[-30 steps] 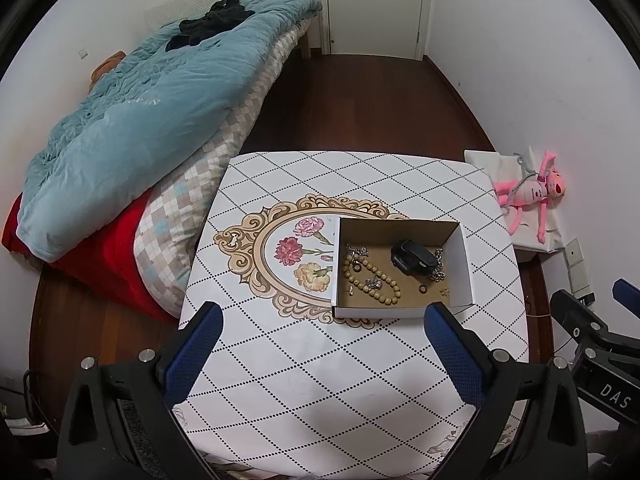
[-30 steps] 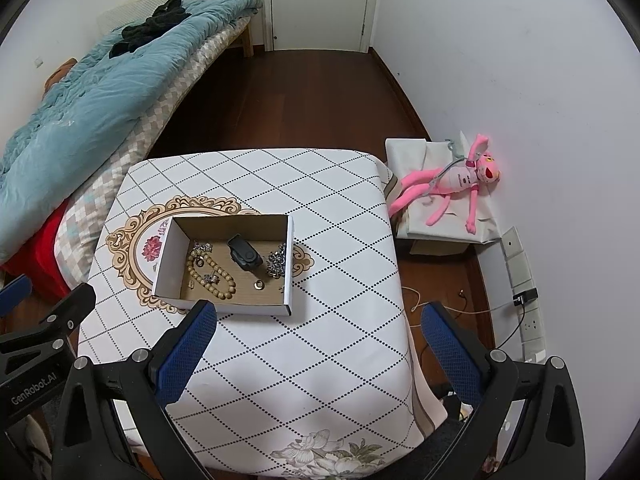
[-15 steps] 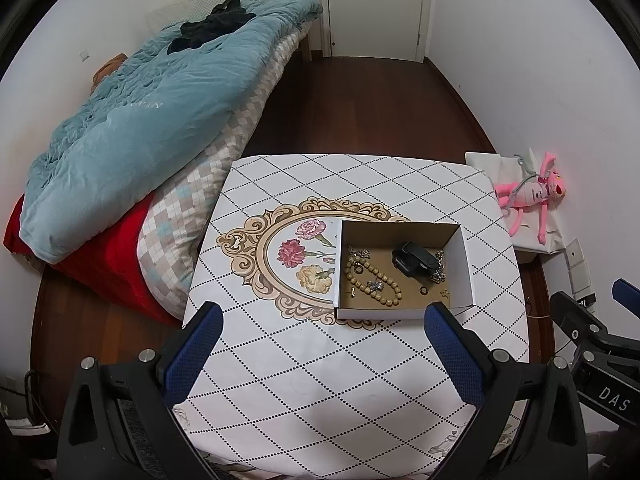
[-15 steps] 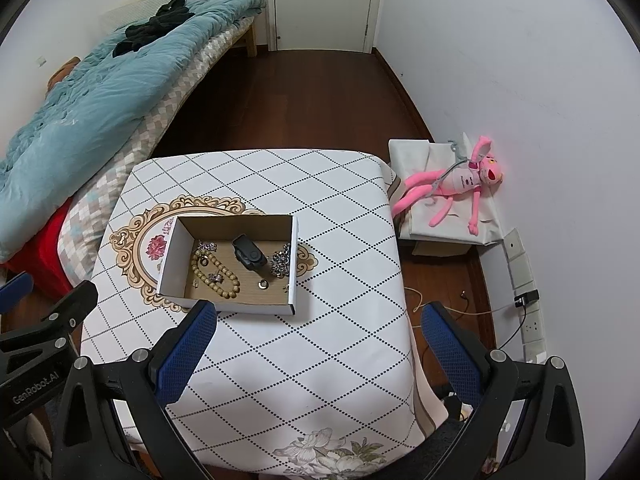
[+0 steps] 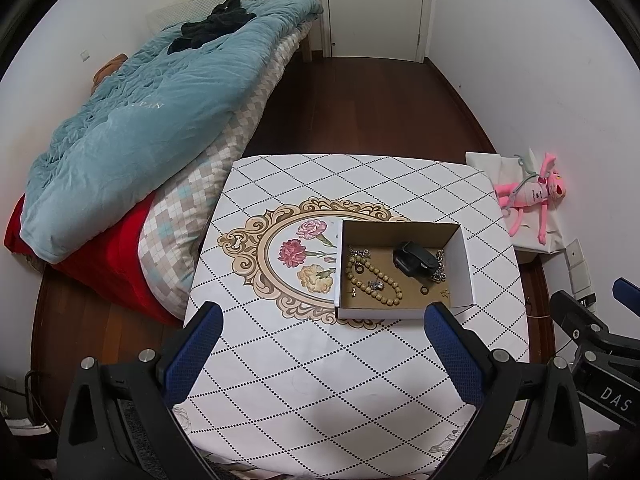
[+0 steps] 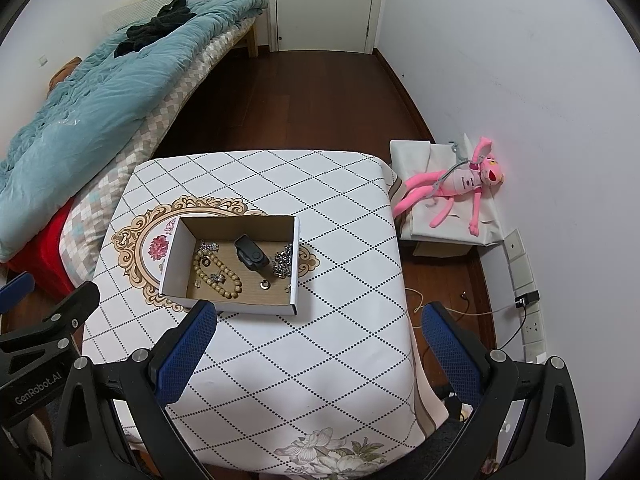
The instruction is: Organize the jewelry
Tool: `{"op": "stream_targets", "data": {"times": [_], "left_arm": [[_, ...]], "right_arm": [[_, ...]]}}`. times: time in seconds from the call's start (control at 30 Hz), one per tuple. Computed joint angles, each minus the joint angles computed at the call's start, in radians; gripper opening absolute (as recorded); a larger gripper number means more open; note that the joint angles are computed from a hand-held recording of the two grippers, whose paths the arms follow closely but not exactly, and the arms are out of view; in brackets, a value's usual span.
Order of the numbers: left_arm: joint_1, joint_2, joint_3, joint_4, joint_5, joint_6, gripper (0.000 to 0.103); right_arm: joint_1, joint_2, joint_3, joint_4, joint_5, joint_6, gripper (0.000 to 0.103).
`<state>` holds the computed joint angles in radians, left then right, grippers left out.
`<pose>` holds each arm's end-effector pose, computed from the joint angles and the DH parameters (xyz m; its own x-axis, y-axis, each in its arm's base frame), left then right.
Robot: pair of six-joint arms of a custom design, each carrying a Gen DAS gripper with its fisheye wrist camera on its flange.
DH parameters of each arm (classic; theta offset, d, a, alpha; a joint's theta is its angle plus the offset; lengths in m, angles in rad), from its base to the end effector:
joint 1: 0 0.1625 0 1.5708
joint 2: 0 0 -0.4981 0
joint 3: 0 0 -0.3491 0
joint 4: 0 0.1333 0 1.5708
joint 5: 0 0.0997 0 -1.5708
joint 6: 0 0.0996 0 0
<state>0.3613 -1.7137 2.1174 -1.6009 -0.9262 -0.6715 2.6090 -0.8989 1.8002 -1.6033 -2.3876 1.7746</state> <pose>-0.2253 -0.2916 0.4079 -0.6025 0.4413 -0.6650 0.6337 0.7711 -0.0623 0.4952 -0.2214 0.1584 -0.5715 0.4977 0.6525 -0.0166 0.7879 -0.6155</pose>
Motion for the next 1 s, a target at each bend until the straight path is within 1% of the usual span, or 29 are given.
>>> {"op": "stream_targets", "data": {"times": [0.7,1.0], "left_arm": [[-0.008,-0.003,-0.005,0.018,-0.001,-0.017,0.103],[-0.006,-0.01,0.005,0.006,-0.004,-0.013,0.103]], "right_arm": [[0.0,0.002,-0.004,0.002,0.001,-0.001,0.103],[0.0,0.002,-0.003,0.003,0.001,0.003,0.103]]}}
